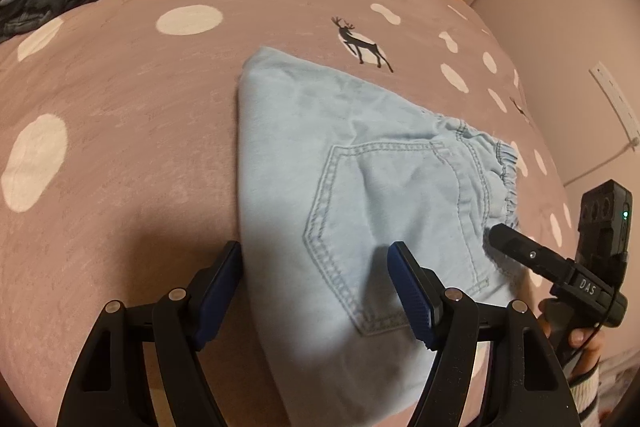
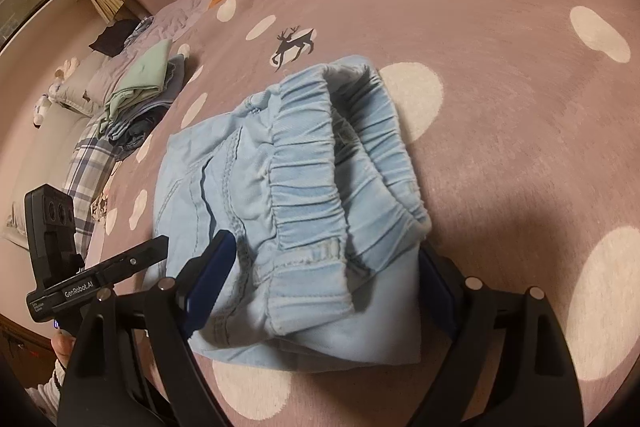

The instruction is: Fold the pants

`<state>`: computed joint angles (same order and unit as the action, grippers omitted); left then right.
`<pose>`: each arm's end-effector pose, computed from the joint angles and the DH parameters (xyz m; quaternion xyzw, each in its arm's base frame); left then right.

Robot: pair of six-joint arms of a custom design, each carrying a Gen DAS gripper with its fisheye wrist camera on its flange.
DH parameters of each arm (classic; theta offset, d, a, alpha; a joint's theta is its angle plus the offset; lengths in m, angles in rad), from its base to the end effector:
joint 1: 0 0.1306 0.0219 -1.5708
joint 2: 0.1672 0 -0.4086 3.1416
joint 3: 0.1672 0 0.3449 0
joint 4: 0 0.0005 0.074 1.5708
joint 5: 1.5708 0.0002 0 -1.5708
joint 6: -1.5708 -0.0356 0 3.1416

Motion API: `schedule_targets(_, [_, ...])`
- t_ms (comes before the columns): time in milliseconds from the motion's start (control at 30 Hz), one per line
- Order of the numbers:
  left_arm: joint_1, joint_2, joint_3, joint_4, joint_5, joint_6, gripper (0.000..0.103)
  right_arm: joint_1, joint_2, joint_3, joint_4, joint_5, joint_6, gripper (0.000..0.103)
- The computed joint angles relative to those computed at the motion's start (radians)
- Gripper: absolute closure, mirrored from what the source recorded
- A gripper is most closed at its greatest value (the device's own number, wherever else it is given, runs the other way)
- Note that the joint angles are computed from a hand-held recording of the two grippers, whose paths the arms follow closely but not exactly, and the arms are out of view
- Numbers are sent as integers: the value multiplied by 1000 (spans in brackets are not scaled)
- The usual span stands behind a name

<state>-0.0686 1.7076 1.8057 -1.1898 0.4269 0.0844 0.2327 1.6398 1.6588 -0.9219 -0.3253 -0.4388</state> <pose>0.5340 -0.0520 0.4597 0.0428 0.9498 -0.2229 0.2155 0.5122 0.1326 0.4497 0.0431 0.9328 0.2510 0.2550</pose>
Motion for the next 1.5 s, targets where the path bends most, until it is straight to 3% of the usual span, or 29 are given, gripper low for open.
schedule_targets(800, [-28, 45, 52, 16, -8, -6, 30, 22, 77, 84, 25, 11, 26, 22])
schedule_targets(1167, [-44, 38, 50, 17, -52, -9, 31, 38, 65, 84, 21, 44, 39, 46])
schedule_targets(1500, [-51, 2, 27, 36, -83, -16, 55, 72, 30, 71, 48, 141, 39, 62])
